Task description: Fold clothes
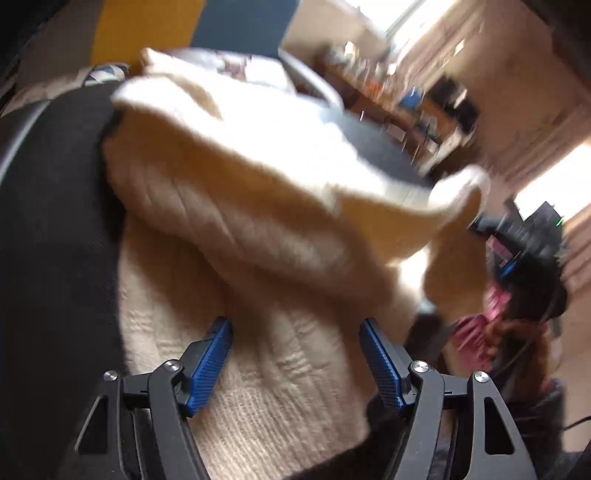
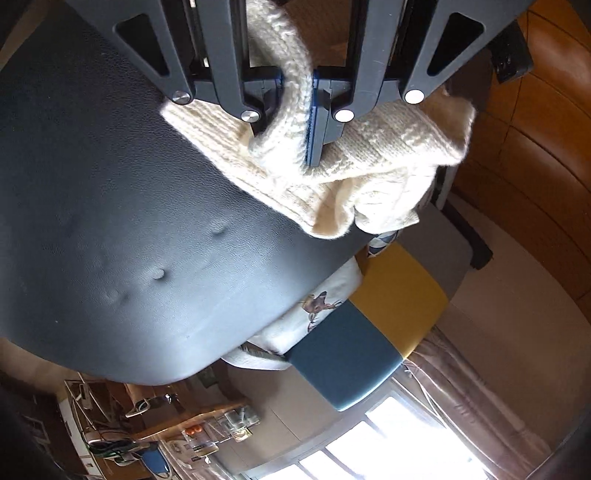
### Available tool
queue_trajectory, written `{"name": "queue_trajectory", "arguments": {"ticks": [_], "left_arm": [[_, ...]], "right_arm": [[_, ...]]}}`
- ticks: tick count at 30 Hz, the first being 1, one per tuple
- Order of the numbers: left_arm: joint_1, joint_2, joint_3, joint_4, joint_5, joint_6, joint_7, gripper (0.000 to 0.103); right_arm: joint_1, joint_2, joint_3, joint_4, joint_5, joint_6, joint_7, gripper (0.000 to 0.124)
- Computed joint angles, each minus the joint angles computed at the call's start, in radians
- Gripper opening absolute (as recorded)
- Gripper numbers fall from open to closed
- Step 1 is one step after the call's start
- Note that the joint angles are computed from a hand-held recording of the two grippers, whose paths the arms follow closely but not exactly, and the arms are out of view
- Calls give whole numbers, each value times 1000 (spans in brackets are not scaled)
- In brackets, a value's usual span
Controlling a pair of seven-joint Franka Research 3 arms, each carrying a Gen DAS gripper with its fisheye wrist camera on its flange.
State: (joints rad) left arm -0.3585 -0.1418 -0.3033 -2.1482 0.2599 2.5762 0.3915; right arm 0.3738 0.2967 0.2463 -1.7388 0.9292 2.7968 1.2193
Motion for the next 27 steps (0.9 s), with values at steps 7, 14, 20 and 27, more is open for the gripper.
{"name": "queue_trajectory", "arguments": {"ticks": [7, 14, 20, 27], "left_arm": [[-5, -157, 13, -175, -9, 82, -90, 13], [-41, -319, 70, -365, -196, 349, -63, 25], [-66, -200, 114, -247, -211, 394, 17, 60], [-43, -36, 81, -100, -324, 232, 33, 63]], "right_arm": [[-17, -58, -37, -92, 33, 2, 43, 11], [-27, -116, -37, -148, 141, 16, 44, 20], [34, -174, -54, -199, -3, 141, 63, 29], [66, -199, -69, -245, -205, 236, 188, 29]]}}
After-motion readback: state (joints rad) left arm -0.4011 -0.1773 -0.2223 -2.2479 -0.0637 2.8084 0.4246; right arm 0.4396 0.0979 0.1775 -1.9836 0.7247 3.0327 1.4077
